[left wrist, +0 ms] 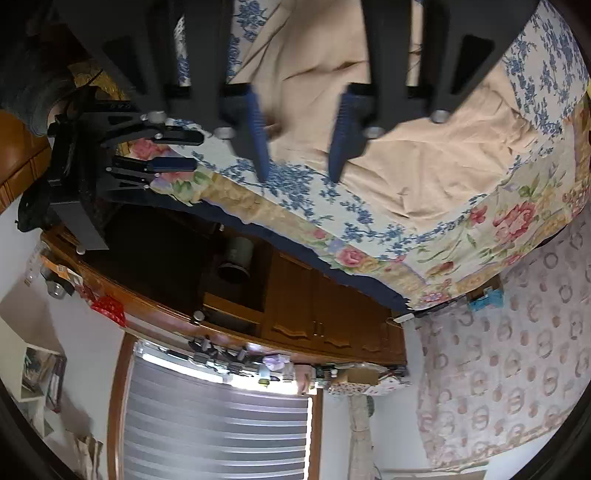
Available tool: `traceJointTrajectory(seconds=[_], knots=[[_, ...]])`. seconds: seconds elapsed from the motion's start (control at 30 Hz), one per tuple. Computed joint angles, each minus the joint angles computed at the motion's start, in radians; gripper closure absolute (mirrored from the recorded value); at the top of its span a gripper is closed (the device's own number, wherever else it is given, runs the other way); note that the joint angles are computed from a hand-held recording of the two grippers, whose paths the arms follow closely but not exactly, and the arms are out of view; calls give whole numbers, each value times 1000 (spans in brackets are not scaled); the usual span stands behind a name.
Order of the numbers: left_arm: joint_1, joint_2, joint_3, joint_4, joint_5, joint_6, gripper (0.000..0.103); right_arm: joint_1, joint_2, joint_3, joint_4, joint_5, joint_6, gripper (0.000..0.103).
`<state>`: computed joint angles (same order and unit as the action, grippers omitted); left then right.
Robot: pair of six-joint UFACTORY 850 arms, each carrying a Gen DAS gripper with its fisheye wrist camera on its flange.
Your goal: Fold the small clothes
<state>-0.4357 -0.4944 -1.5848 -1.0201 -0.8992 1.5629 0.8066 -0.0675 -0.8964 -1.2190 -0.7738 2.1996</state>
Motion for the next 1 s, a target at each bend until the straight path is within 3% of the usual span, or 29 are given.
traceJointTrajectory(seconds=[0.33, 0.6, 0.8, 1.0], knots=[[90, -59, -38, -24, 112, 31, 50, -71, -35, -59, -55, 91, -76, 66], [191, -170, -107, 6, 182, -14, 47, -153, -194, -263, -30, 254, -296, 65], [238, -278, -215, 52, 166, -93, 47, -201, -369, -487, 174, 361, -619, 64], [279, -345, -296, 25, 144, -94, 47, -223, -563, -754, 589, 381, -1127, 64]])
